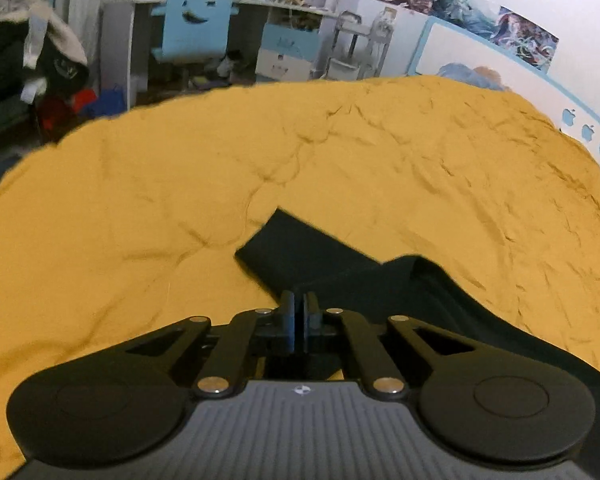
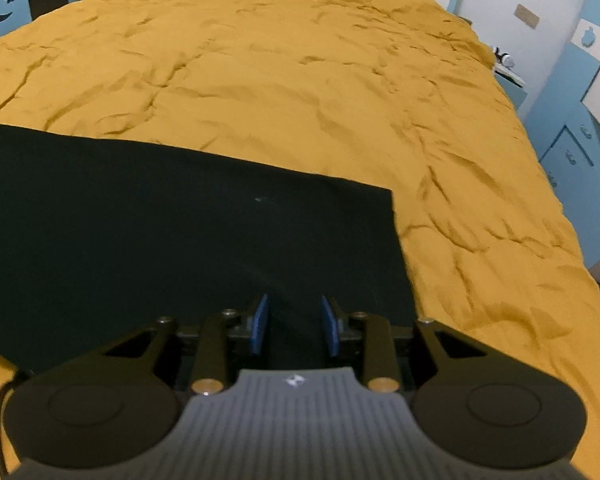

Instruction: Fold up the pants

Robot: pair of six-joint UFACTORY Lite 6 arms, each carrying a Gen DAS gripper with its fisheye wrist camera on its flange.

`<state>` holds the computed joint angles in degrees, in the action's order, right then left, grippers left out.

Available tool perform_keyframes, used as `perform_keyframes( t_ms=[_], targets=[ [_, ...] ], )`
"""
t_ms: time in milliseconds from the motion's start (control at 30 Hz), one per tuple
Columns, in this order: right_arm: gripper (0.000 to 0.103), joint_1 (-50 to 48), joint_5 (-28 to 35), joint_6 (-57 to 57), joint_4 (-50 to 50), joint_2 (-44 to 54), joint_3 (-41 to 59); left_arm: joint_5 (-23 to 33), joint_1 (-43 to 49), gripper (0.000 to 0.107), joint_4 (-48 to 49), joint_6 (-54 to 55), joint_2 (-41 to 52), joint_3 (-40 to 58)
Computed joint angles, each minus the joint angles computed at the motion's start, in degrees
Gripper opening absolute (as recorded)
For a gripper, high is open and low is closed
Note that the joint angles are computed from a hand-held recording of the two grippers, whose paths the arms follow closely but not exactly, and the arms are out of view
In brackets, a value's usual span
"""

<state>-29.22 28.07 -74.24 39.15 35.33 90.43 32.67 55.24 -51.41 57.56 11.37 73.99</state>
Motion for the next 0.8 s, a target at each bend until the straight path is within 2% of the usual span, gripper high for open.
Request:
perform_keyframes(
  t_ms=[67, 167, 333, 467, 567, 700, 733, 767, 800],
  targets=[
    [0.025, -0.6, -1.7, -1.1, 0.5, -1.3, -1.5, -1.9, -1.2, 0.002, 1.6, -0.3, -0.9, -0.3],
    [0.024, -1.8, -3.7, -3.5, 2.7, -3.0, -3.1, -5.2, -4.5, 0.002, 9.6, -6.8, 2.6, 5.6],
    [0.024, -2.9, -6.5, -6.5, 4.1, -5.2, -5.1, -8.6, -11.9, 0.002, 33.9, -26.6, 14.1, 21.8],
    [0.024, -3.4, -7.1, -6.4, 3.2, -7.0, -6.6, -7.7, -16.6, 0.002, 51.7, -38.9, 23.4, 32.8],
    [0.024, -3.6, -8.0, -6.6, 2.6, -8.3, -8.0, -7.0, -18.6, 0.002, 59.7, -44.7, 28.9, 38.1],
    [0.024, -4.1, -8.6, -6.0, 2.3, -9.0, -9.0, -7.5, -19.3, 0.002, 63.4, -48.4, 33.1, 41.3],
    [0.024, -4.3, -8.5, -5.3, 1.7, -8.9, -8.9, -7.6, -19.5, 0.006, 65.8, -51.3, 33.7, 41.5],
    [0.024, -4.6, -8.0, -4.1, 1.1, -8.5, -8.1, -7.0, -19.6, 0.016, 69.4, -55.9, 34.3, 41.9],
    [0.024, -4.8, -7.3, -3.3, 0.8, -8.0, -7.3, -6.9, -19.3, 0.017, 70.5, -58.1, 33.6, 40.8]
  ],
)
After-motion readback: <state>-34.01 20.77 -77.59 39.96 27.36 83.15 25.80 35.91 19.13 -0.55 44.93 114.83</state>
